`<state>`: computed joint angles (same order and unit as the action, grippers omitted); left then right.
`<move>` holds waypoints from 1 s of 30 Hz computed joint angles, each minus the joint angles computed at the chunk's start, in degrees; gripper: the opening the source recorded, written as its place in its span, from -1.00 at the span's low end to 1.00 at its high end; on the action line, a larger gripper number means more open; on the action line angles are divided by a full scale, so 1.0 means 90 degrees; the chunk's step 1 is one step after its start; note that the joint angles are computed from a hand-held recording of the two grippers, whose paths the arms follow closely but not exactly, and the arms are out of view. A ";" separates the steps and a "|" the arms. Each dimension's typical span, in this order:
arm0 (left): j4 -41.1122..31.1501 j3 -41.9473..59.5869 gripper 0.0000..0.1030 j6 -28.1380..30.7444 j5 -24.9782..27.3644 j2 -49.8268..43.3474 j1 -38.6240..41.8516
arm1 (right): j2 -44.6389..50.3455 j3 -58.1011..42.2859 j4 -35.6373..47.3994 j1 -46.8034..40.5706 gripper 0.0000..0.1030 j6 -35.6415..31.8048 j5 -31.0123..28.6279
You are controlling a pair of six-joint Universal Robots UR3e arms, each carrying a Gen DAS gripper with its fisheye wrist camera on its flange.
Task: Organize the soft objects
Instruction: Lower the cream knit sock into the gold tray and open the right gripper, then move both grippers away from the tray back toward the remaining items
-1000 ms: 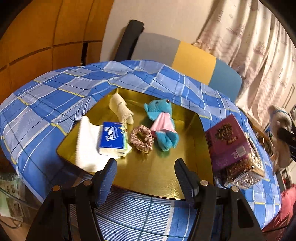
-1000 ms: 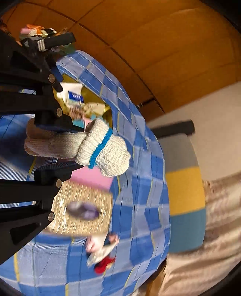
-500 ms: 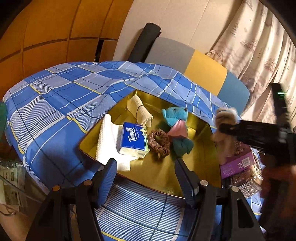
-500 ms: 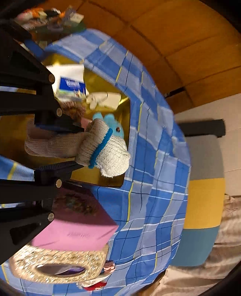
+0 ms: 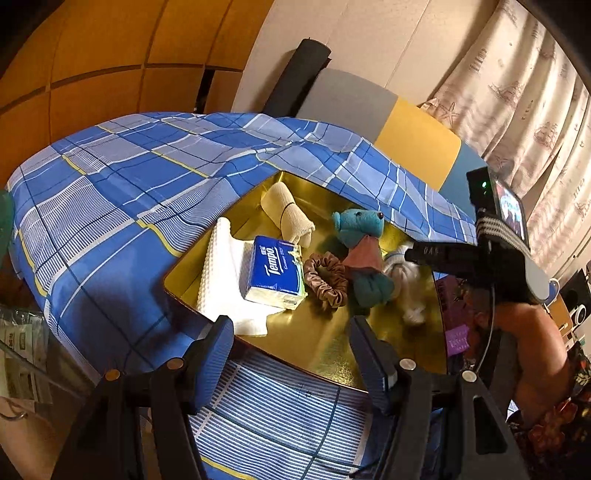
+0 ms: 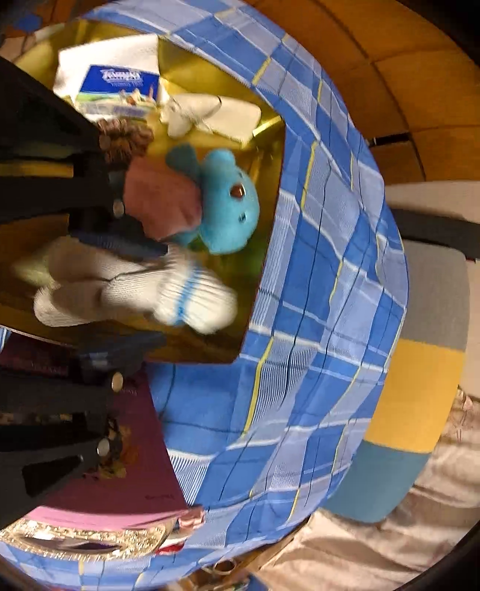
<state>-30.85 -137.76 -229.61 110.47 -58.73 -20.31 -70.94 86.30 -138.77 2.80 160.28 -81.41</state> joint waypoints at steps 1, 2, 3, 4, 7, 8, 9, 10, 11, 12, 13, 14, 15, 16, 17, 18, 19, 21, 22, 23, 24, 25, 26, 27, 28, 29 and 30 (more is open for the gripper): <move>0.0015 0.0000 0.27 -0.0010 0.0014 -0.0027 -0.0020 | -0.0052 0.0006 0.0038 -0.0070 -0.05 0.0067 0.0144; 0.0030 -0.0001 0.27 -0.0016 0.0012 -0.0050 -0.0032 | -0.0154 0.0055 0.0072 -0.0145 -0.05 0.0101 0.0308; 0.0026 0.0001 0.27 -0.0009 -0.0012 -0.0062 -0.0026 | -0.0240 0.0116 0.0056 -0.0178 -0.04 0.0120 0.0381; 0.0026 0.0003 0.27 -0.0008 -0.0044 -0.0084 -0.0021 | -0.0399 0.0219 0.0008 -0.0233 -0.02 0.0139 0.0477; 0.0070 -0.0003 0.27 -0.0003 -0.0076 -0.0129 -0.0041 | -0.0795 0.0430 0.0057 -0.0395 0.02 0.0182 0.0842; 0.0084 0.0001 0.27 0.0004 -0.0106 -0.0147 -0.0048 | -0.0912 0.0472 0.0097 -0.0445 0.03 0.0196 0.0947; 0.0140 -0.0011 0.27 0.0009 -0.0121 -0.0162 -0.0064 | -0.1092 0.0535 0.0167 -0.0539 0.04 0.0202 0.1089; 0.0188 -0.0019 0.27 0.0017 -0.0123 -0.0174 -0.0084 | -0.1214 0.0580 0.0226 -0.0603 0.07 0.0216 0.1202; 0.0216 -0.0011 0.27 0.0020 -0.0120 -0.0203 -0.0111 | -0.1352 0.0634 0.0318 -0.0699 0.08 0.0214 0.1370; 0.0243 0.0002 0.27 0.0037 -0.0134 -0.0236 -0.0133 | -0.1565 0.0707 0.0485 -0.0865 0.09 0.0191 0.1626; 0.0282 0.0014 0.27 0.0046 -0.0128 -0.0276 -0.0169 | -0.1713 0.0768 0.0576 -0.0955 0.12 0.0178 0.1748; 0.0303 0.0033 0.27 0.0050 -0.0113 -0.0313 -0.0195 | -0.1908 0.0845 0.0700 -0.1078 0.13 0.0137 0.1890; 0.0310 0.0066 0.27 0.0048 -0.0095 -0.0371 -0.0240 | -0.2051 0.0913 0.0795 -0.1167 0.14 0.0096 0.1986; 0.0313 0.0102 0.27 0.0057 -0.0109 -0.0432 -0.0277 | -0.2253 0.0985 0.0986 -0.1321 0.15 0.0012 0.2170; 0.0346 0.0124 0.27 0.0061 -0.0116 -0.0490 -0.0308 | -0.2409 0.1050 0.1137 -0.1444 0.15 -0.0072 0.2320; 0.0365 0.0156 0.27 0.0051 -0.0100 -0.0551 -0.0361 | -0.2649 0.1158 0.1358 -0.1639 0.15 -0.0233 0.2521; 0.0361 0.0194 0.27 0.0050 -0.0094 -0.0614 -0.0408 | -0.2794 0.1220 0.1487 -0.1752 0.16 -0.0341 0.2623; 0.0389 0.0257 0.27 0.0063 -0.0104 -0.0725 -0.0491 | -0.3174 0.1390 0.1828 -0.2058 0.16 -0.0670 0.2857; 0.0436 0.0293 0.27 0.0062 -0.0078 -0.0800 -0.0565 | -0.3327 0.1460 0.1971 -0.2192 0.16 -0.0817 0.2941; 0.0450 0.0331 0.27 0.0072 -0.0062 -0.0854 -0.0621 | -0.3484 0.1528 0.2141 -0.2352 0.16 -0.0980 0.3038; 0.0470 0.0355 0.27 0.0092 -0.0059 -0.0891 -0.0658 | -0.3665 0.1597 0.2350 -0.2549 0.16 -0.1152 0.3163; 0.0529 0.0388 0.27 0.0117 -0.0050 -0.0963 -0.0725 | -0.3843 0.1645 0.2615 -0.2782 0.17 -0.1366 0.3307; 0.0592 0.0422 0.27 0.0135 -0.0041 -0.1042 -0.0785 | -0.4014 0.1674 0.2905 -0.3035 0.17 -0.1601 0.3442; 0.0638 0.0454 0.27 0.0149 -0.0033 -0.1109 -0.0843 | -0.4110 0.1664 0.3118 -0.3212 0.17 -0.1758 0.3516; 0.0691 0.0497 0.27 0.0165 -0.0030 -0.1197 -0.0913 | -0.4267 0.1661 0.3447 -0.3507 0.18 -0.1986 0.3633; 0.0733 0.0533 0.27 0.0171 -0.0031 -0.1269 -0.0967 | -0.4342 0.1643 0.3656 -0.3691 0.18 -0.2144 0.3716; 0.0754 0.0564 0.27 0.0183 -0.0054 -0.1327 -0.0999 | -0.4426 0.1610 0.3910 -0.3917 0.18 -0.2328 0.3809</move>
